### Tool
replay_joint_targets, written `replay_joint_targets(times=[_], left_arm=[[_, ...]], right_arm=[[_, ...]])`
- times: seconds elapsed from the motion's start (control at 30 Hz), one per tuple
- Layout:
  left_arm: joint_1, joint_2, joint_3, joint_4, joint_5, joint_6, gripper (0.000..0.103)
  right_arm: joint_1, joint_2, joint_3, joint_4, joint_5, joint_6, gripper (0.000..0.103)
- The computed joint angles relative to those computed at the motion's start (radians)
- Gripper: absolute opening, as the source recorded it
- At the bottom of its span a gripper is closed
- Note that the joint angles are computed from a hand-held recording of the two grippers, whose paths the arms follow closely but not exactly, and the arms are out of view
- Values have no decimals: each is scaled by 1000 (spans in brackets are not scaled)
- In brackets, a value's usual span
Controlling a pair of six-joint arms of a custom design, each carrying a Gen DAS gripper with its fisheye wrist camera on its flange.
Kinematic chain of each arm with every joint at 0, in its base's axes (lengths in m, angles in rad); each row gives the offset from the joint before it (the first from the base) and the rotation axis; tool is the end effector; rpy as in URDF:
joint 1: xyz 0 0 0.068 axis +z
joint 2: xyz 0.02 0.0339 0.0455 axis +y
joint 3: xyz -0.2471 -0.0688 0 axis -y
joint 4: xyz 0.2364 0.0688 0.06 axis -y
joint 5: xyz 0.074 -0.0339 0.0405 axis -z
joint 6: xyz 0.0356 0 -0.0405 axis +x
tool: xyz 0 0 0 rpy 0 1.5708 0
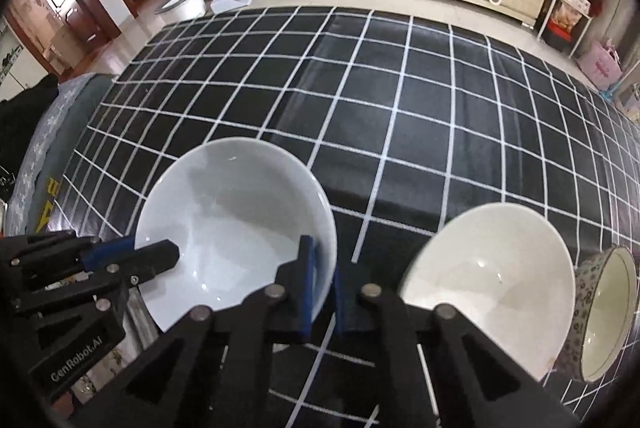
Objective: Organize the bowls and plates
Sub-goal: 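Close the left gripper on the rim of the white red-logo bowl, then lift the white red-logo bowl and carry it beside the plate stack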
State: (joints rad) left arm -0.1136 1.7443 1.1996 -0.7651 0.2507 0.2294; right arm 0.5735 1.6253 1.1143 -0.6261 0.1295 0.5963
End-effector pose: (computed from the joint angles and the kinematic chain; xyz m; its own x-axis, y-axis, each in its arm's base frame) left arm 0.3208 -0.0455 0.1809 -0.8953 0.3239 -0.3058 0.3871 0.9053 -0.1747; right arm 0.2670 0.1670 0.1978 -0.9072 0.0769 -0.4135 0.0206 0.9901 0.1390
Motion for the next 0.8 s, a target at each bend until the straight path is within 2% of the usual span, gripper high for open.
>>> replay_joint_targets(times=[0.3, 0.43, 0.63, 0.8], left_arm=[[-9, -226, -46, -114, 2, 27, 11], [-23, -337, -90, -162, 10, 32, 10], [-69, -517, -242, -194, -4, 34, 10], [-79, -602, -360, -198, 10, 46, 10]], right_arm=[[104, -161, 27, -161, 84, 116, 11], [177, -255, -1, -240, 124, 224, 11], [314, -339, -58, -330, 203, 408, 11], [429, -400, -152, -360, 227, 586, 11]])
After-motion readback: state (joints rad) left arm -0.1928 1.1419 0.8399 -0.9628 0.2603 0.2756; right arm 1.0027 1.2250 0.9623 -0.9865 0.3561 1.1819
